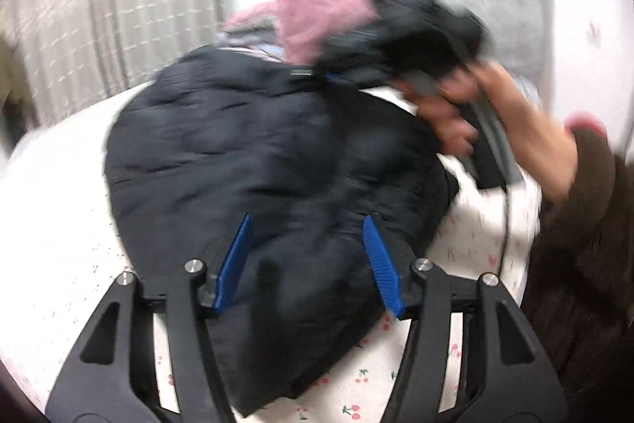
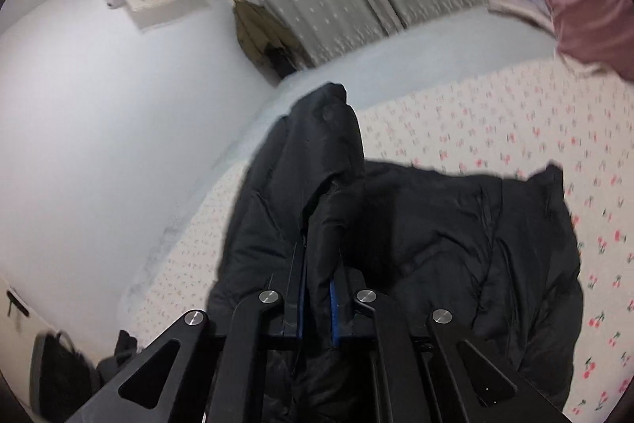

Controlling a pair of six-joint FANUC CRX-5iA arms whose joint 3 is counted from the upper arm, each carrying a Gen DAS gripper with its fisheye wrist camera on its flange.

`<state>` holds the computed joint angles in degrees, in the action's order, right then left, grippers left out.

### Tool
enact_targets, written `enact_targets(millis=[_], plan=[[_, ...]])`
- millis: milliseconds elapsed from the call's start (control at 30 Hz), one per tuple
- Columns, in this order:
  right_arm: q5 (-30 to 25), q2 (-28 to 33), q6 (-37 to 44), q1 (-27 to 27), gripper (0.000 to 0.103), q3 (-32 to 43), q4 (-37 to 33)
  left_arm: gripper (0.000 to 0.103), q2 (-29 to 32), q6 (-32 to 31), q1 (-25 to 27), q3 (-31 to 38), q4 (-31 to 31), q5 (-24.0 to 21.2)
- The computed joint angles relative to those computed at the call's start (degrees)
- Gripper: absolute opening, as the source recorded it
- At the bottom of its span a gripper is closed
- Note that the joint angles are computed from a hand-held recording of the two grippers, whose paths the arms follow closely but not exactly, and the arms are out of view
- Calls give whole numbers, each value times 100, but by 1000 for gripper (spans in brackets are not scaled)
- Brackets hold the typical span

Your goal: Fold large clothes

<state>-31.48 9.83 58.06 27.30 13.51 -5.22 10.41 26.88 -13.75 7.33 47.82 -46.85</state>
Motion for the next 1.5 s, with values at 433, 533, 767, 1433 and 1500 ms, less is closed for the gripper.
enact_targets(millis=[433,533,767,1433,1500], plan=[[-1392,-693,-487,107,23,-781,466,62,832,1890,108,823,-189,-206],[-935,-1011,-838,14,45,-1194,608,62,976,2113,51,1123,-361,-291],[-1042,-1133,-1229,-702,89,-1026,-580,62,1058,2115,-8,1185,-490,-228],[-158,-798,-1100,135,18,-772,1244,92,735,3712,105,1161,-1375,363],[-125,-916,-1206,-11,18,-931,1114,93,769,4043,212,1172,-1291,301]])
